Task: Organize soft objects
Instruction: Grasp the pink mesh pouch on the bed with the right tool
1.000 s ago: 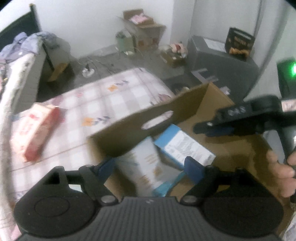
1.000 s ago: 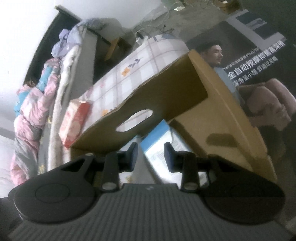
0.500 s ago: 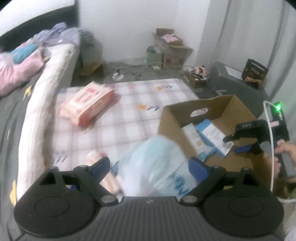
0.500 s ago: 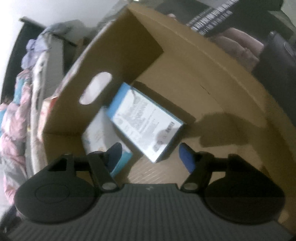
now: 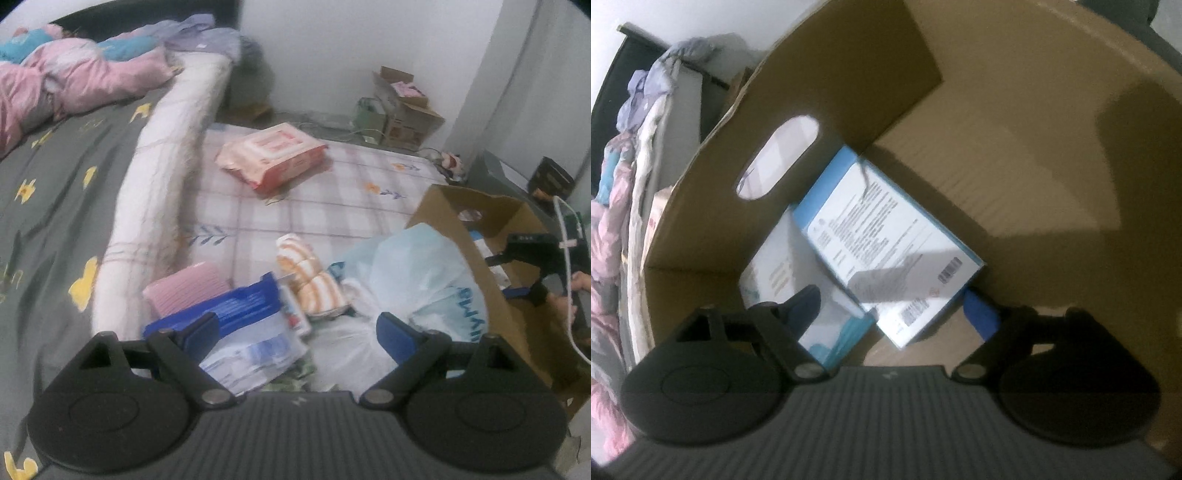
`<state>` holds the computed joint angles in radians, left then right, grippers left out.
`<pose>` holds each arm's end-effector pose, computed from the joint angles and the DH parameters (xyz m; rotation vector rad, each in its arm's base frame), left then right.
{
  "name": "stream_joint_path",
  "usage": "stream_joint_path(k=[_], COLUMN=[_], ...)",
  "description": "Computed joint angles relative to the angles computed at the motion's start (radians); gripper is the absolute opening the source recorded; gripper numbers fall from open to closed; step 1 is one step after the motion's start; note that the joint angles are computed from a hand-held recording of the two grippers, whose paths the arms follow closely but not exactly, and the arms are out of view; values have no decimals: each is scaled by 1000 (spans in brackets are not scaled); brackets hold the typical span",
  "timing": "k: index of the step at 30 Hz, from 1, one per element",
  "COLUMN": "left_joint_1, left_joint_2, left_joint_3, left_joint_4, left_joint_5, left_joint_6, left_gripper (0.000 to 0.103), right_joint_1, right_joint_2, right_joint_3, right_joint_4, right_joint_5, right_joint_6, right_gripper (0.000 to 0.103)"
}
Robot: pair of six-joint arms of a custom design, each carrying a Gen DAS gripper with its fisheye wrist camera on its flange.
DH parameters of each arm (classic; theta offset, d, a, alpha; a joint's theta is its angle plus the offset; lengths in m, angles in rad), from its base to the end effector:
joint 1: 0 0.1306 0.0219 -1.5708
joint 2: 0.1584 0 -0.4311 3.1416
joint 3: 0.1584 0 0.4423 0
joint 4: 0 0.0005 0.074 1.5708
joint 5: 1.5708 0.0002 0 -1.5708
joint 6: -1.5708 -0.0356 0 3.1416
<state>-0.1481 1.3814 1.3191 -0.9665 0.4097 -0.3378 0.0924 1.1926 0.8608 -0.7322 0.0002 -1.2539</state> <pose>0.4971 -0.0890 0.4425 0.7504 2.4206 -0.4567 0.3974 0.0363 0.3113 1.4879 2.2672 0.4376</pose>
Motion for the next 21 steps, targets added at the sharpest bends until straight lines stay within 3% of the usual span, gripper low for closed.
stream_joint_path(k=[5, 11, 15, 19, 21], left_joint_1=[26, 54, 76, 93, 101], left_joint_2=[-4, -30, -38, -20, -4], left_joint_3=[-17, -49, -66, -62, -52], left_joint_4=[37, 105, 153, 188, 194], left_joint_5=[-6, -12, -20, -40, -46], left_joint_6=[-10, -51, -86, -66, -52], left_gripper=[93, 93, 92, 86, 76], right_joint_1=[19, 41, 79, 146, 176], right_joint_2=[-1, -38, -90, -81, -43], right_joint_3=[8, 50, 95, 173, 230], right_joint_4=[-8, -116, -194, -158, -113], right_joint_5=[-10, 31, 110, 157, 136], right_joint_6=[30, 70, 142, 233, 282], right_gripper=[84, 86, 86, 86, 86])
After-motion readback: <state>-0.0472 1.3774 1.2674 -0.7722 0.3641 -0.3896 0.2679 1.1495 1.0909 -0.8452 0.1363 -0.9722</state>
